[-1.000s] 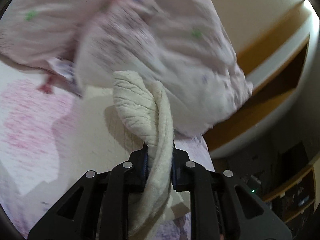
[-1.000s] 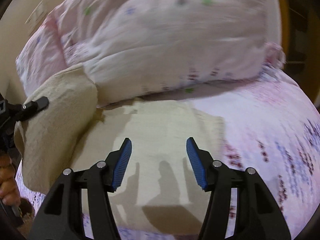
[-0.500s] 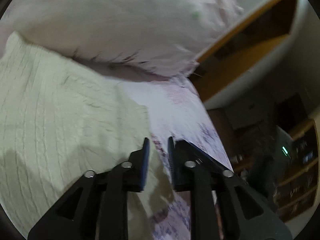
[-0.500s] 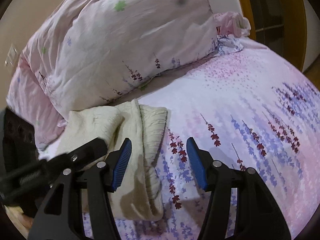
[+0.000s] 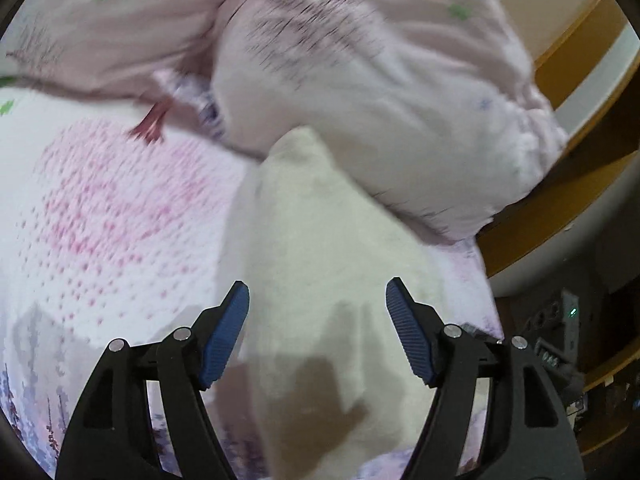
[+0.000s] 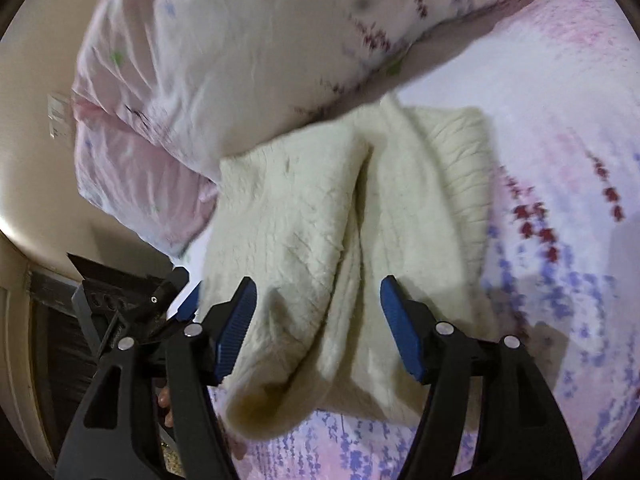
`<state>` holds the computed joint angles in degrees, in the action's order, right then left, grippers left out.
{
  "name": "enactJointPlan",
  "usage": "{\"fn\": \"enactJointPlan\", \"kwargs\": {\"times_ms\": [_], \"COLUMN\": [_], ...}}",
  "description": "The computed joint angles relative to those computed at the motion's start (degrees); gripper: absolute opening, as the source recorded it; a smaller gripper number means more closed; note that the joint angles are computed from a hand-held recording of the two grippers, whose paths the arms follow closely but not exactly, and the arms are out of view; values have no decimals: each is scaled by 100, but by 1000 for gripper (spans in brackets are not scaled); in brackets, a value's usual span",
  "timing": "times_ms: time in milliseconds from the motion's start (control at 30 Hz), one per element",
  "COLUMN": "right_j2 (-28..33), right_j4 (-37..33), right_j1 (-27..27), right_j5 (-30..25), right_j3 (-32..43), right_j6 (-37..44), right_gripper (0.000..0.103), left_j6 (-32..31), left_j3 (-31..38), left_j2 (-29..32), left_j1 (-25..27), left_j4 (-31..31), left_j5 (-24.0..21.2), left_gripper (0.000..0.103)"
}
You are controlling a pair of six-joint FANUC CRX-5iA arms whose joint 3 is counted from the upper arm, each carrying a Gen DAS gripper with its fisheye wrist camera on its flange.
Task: Fold small clothes
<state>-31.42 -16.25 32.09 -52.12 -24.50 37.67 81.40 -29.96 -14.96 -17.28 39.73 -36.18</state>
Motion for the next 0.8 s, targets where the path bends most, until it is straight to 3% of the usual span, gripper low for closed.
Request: {"fn": "enactJointPlan", "kwargs": {"times_ms": [133,300,400,433,467,667,733,800], "right_j2": [207,411,606,646,674,308,363,548], "right_j4": [322,410,535,733,1155,3311,3171,2522], "right_j1": [136,42,72,161,368,1382,1352,1078], "right_j5": [58,360,428,436,430,329,217,55], "right_j3": [36,38,97,81,36,-355,-255,-45], "right_j6": [-206,-211,-241,-345,-536,-1394,-1260,-908], "right_gripper": [55,43,36,25,20,16,17,20], "left_j6": [-325,-849,-878,-885,-890,-1019,-983,-955], "left_j3": [-136,-544,-553,-564,-560,-723,-710,-697], "left_j2": [45,78,56,46,57,-54,-74,-56], "left_j1": [100,80,45,45,36,72,83,92], "left_j4": [171,961,923,942,955,1331,1239,1143], "left_j5": [-236,-304,-282,-297,-294,-278,-271,-328], "left_gripper": [71,71,71,71,71,71,71,71]}}
